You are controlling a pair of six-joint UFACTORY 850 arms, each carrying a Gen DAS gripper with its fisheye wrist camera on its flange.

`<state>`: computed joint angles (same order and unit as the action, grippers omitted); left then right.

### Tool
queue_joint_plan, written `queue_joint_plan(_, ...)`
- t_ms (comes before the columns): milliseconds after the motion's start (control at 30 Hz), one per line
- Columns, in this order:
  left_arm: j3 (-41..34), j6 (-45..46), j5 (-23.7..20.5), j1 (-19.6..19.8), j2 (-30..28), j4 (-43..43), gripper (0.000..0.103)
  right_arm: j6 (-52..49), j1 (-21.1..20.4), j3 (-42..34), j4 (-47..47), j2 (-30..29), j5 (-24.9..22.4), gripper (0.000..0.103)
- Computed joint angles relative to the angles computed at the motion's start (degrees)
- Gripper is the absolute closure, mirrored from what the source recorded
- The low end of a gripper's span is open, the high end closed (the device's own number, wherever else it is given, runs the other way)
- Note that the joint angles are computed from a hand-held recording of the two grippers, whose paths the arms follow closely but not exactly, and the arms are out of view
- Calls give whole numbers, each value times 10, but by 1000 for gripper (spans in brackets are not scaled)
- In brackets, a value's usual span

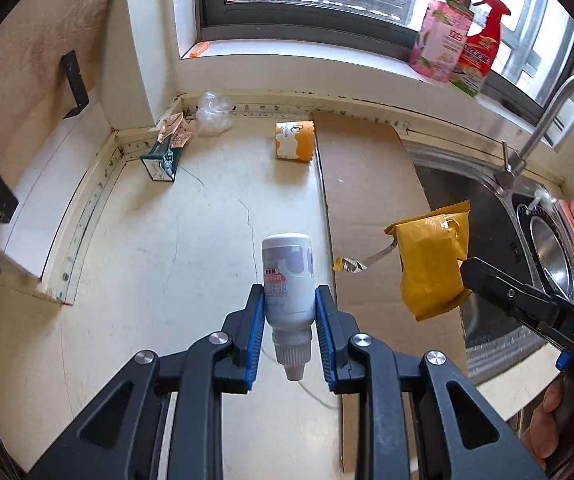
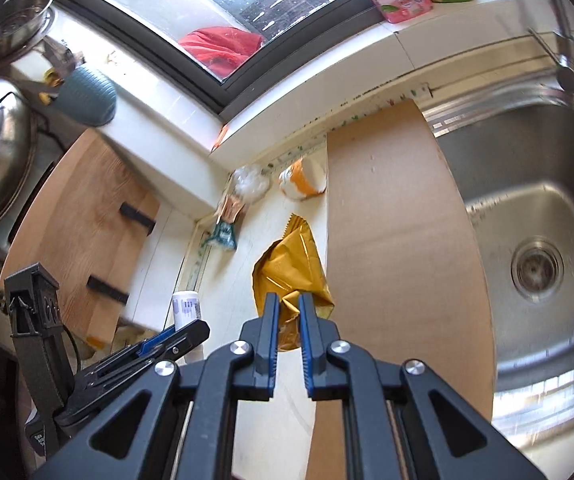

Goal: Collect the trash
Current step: 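Carry the white bottle and yellow packet down over the floor bin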

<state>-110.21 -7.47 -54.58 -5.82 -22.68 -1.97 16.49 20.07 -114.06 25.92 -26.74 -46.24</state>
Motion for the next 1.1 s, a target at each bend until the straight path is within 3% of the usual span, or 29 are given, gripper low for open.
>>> queue_joint_plan(300, 225, 32, 39, -19, 201, -2, 80, 35, 64, 207, -31, 172, 59, 94)
queue_joint_plan(567, 347, 27, 54, -29, 323, -11, 80, 100, 121, 314, -81, 268, 81, 94)
queue_joint_plan(1100, 514, -3, 50, -42, 443, -43, 80, 164, 171, 438, -103, 346, 48, 94)
